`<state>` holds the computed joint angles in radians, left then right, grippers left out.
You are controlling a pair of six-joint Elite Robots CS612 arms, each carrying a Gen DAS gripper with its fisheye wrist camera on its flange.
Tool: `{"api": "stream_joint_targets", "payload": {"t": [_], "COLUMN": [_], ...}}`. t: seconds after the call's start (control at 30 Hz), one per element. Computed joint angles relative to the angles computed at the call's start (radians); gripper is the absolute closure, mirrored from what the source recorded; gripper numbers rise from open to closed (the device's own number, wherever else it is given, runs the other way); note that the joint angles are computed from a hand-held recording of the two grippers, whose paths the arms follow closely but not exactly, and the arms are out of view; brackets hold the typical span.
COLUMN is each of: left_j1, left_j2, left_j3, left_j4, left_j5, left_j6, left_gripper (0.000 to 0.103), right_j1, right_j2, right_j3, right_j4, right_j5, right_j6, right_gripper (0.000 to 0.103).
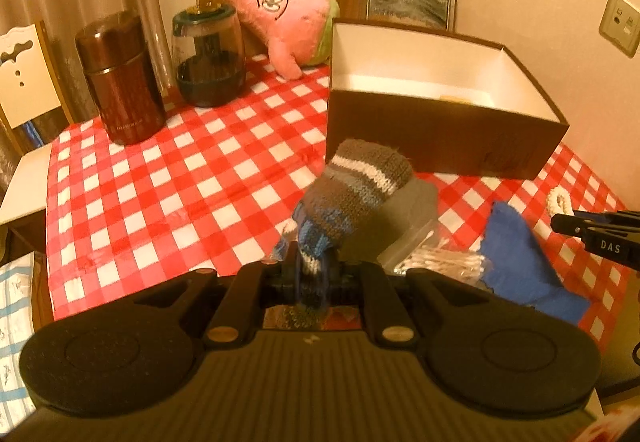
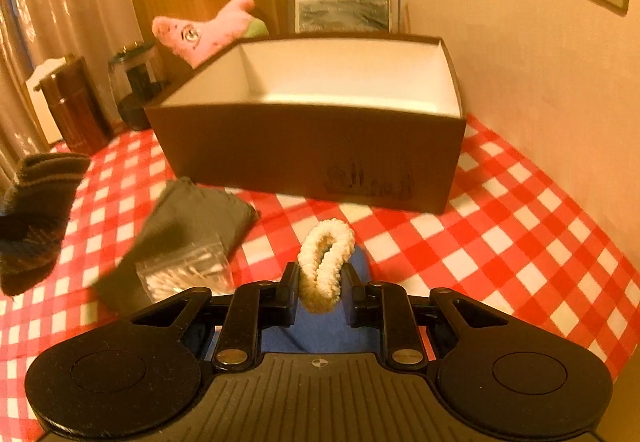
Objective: Organize soft objects
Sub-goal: 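Grasp the cream hair tie with the right gripper while the left gripper holds the sock, then carry the sock and the hair tie with both grippers over the brown box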
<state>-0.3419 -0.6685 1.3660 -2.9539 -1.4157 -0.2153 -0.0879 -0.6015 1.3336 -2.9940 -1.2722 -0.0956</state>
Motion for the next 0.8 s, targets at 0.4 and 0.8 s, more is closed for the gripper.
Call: {"api": "stream_joint_targets", "payload": {"t": [0.4, 0.8], "left_j1": [-0.004, -0.01], "left_j2": [0.007, 0.07], "left_j3": [-0.036, -0.198], "left_j4": [-0.046, -0.048], "left_j5": [-0.01, -0.062], "left_j6": [0.041, 0.116], "left_gripper": [0.093, 0.093], "right_j1": [-0.011, -0.018], "right_j2": [-0.009, 0.032], "right_j3": [-0.022, -0.149], "right_j4": [-0.047, -0.067], "right_j5": [0.053, 0.056], "right_j6": [0.005, 0.012], "right_gripper": [0.081, 0.081]}}
